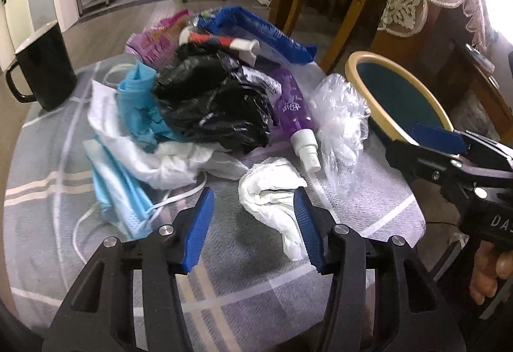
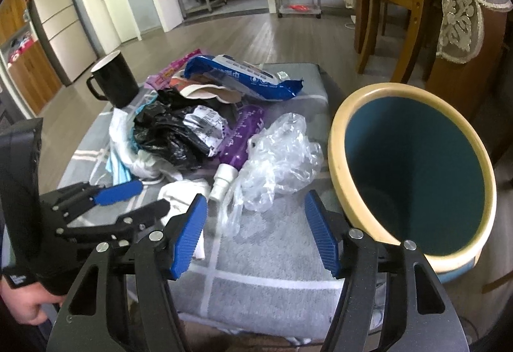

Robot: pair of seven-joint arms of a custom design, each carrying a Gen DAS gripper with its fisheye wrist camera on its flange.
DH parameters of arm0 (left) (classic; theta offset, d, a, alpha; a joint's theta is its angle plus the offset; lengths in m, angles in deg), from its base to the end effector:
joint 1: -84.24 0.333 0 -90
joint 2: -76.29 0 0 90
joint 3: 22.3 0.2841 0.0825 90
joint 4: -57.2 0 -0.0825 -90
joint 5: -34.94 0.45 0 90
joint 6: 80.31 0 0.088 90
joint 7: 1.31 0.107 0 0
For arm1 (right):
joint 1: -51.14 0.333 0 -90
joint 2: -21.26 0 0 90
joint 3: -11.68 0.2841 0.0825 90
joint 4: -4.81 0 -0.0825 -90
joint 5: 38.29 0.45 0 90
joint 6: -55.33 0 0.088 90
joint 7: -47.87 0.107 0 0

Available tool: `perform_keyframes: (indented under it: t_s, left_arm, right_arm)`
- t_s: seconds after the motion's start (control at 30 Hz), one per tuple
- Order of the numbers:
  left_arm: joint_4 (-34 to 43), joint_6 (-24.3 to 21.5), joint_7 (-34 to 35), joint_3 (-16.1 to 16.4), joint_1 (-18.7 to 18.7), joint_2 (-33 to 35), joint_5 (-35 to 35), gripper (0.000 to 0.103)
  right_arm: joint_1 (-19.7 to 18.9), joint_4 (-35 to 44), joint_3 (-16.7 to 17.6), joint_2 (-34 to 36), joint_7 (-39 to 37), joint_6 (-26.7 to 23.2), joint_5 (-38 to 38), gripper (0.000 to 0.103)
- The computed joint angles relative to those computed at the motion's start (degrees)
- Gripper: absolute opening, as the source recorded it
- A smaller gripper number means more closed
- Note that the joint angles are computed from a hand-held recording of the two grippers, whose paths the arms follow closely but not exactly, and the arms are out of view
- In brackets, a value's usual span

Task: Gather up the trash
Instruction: 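Grasp the white tissue with the left tool while the right tool grasps the clear plastic bag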

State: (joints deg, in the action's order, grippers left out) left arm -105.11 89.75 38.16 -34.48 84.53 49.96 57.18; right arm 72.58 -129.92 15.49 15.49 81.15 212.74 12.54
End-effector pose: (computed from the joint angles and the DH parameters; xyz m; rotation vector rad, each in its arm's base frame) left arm 0.4369 -0.1063 0.3088 -2.1522 1.5801 -0.6553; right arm 0.5328 0.2167 0.3416 -2.2228 1.0551 -0.1839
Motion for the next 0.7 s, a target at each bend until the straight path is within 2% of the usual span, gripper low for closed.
perform_keyframes:
  t_s: [0.1,0.17,0.2,0.27,0.4,0.47,0.5,0.53,0.6,0.63,0.7]
  left_arm:
    - [0.31,0.43,1.49,1.99,-1.64,1.88,-1.63,0.04]
    - [0.45,0.75,3.24,3.46,-2.94,2.93,-3.08,0.024]
    - [0.33,0.95,4.96,4.91,-4.39,3.25,-4.38,0.02]
    - [-0.07,1.16,5.95,4.21,-4.14,2.69,-4.6,0.011]
    - [-1.01,2.8,7.02,4.07,-4.03,1.49,-5.54,0.008]
    - [-1.54,3.01,7.23,4.15,-4.23,0.82,-6.21,0.008]
    - [-1.58,2.93,7.21,4.02,-4.2,0.67,-6.45,0.008]
    - [-1.65,2.84,7.11,3.83,-4.11,0.43,-6.64,0.008]
    - [-2.08,2.76,6.48,3.16,-3.67,-0.38,-6.76,0.008]
    - [-2.75,2.6,6.84,3.81,-4.08,-1.34,-7.08,0.008]
    - [-3.55,2.63,6.51,3.6,-3.97,-2.64,-7.32,0.008]
  right_arm:
    - [0.03,1.57,0.37,1.97,0.21,0.74,-0.33,0.065]
    - [-0.05,3.11,0.81,3.88,0.44,1.71,-0.63,0.065]
    - [-0.16,3.75,1.09,4.72,0.87,2.21,-1.06,0.065]
    - [-0.46,4.83,1.58,6.13,1.98,2.68,-2.19,0.065]
    - [-1.27,6.7,2.31,8.91,4.51,2.22,-5.9,0.053]
    - [-1.74,7.4,2.54,10.03,5.61,1.26,-7.6,0.045]
    - [-1.99,7.45,2.71,10.21,5.75,0.8,-7.87,0.038]
    - [-2.37,7.74,2.84,10.46,5.32,-0.33,-7.51,0.025]
    - [-3.08,8.05,3.0,10.56,4.33,-2.67,-6.39,0.016]
    - [-3.32,7.98,3.09,10.41,3.63,-3.1,-5.57,0.012]
    - [-3.77,7.86,3.1,9.78,2.19,-4.34,-3.53,0.009]
